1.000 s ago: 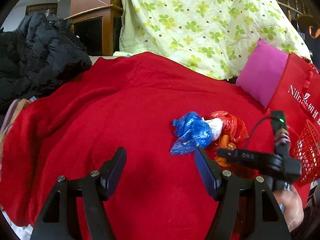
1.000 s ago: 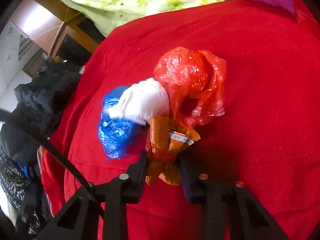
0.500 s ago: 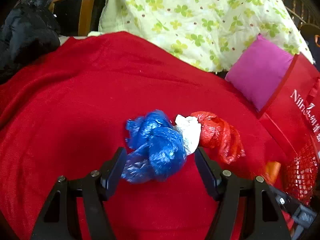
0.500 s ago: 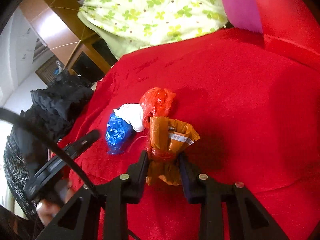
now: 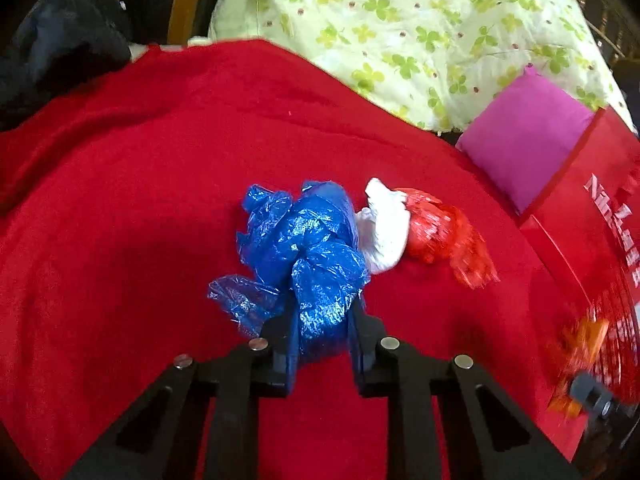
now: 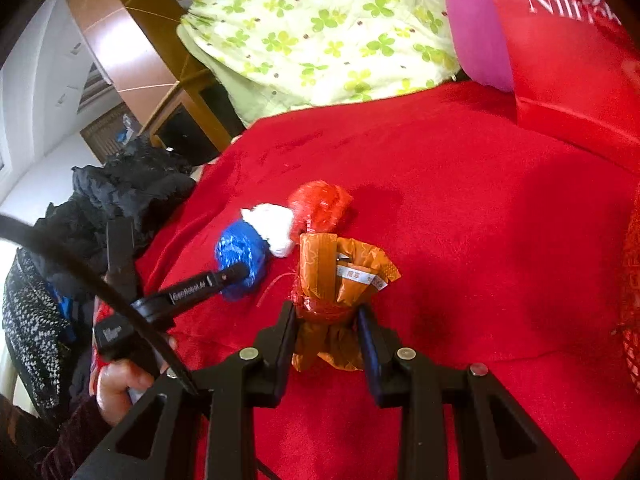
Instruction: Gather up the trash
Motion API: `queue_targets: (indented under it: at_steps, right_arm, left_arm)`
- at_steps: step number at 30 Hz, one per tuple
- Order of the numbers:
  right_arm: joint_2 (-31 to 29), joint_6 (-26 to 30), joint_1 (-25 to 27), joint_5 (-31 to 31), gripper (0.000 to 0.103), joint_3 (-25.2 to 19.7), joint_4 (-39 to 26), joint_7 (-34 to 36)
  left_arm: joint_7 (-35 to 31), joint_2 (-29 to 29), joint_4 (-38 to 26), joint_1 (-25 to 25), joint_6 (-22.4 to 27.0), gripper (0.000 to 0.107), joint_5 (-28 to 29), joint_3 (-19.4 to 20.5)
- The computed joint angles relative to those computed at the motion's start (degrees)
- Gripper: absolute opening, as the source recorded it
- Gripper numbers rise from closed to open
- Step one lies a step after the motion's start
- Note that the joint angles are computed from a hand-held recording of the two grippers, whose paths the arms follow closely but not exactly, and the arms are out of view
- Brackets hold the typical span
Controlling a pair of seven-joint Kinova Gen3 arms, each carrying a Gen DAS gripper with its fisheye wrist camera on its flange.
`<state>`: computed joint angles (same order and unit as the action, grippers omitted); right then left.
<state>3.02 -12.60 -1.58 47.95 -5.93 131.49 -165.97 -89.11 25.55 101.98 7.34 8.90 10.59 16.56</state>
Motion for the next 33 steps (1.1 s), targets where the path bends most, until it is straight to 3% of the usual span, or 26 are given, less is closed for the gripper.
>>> queue_targets:
  at_steps: [2,5,7,11,13,16,18,20,25,33]
  right_arm:
    - [-2.3,0.4,-0.9,-2.3,0.032,0.0,1.1,2.1]
    - [-5.3,0.1,-3.4,-7.0,0.032,0.8,3.2,6.5]
    - [-6.9,0.7,-3.5,-10.8,0.032,-0.5,4.1,10.1]
    - [-9.0,1.7,-10.3,-9.4,0.032,4.3,5.0,6.8]
    - [-10.9,3.7,-11.7,-9.4,0.032,3.8,4.9,5.8]
    - [-15.7,7.3,-8.0,-14.4,0.032,-2.8,5.0,10.7]
    - [-19.2,9.3,-7.4,-17.1,0.032,-4.3,5.4,13.0]
    - [-22.3,11.2,-7.2,-19.0,0.032,-4.9,6.0,13.9]
    - [-28.2,15.5,-8.5,-23.7,0.032,-4.9,7.3,16.3]
    - [-35.9,19.8,-10.3,-30.6,0.032,-5.7,8.4,21.0]
  left_arm:
    - [3.0,-4.5,5.0,0.7,-2.5,0.022,-3.2,-1.1]
    - [10.0,-10.3,11.2,-2.0,-4.4,0.022,-9.7,1.0]
    - [14.7,-14.6,14.7,-1.8,-4.7,0.022,-14.3,0.4]
    - [23.4,-20.9,16.7,-2.6,-2.2,0.022,-23.6,1.1]
    - [27.7,-24.5,17.5,-6.1,-0.6,0.022,-28.3,5.6]
    - [34.7,-29.3,19.1,-12.5,0.3,0.022,-35.3,13.5]
    - [39.4,-31.5,20.0,-16.9,-0.1,0.022,-39.3,18.9]
    - [44.0,-34.2,21.2,-18.3,-0.2,0.022,-43.0,21.3]
    - [55.7,-37.0,22.2,-13.9,3.1,0.022,-53.7,21.4]
    - [73.5,-39.0,22.9,3.9,13.0,0.023,-70.9,13.2]
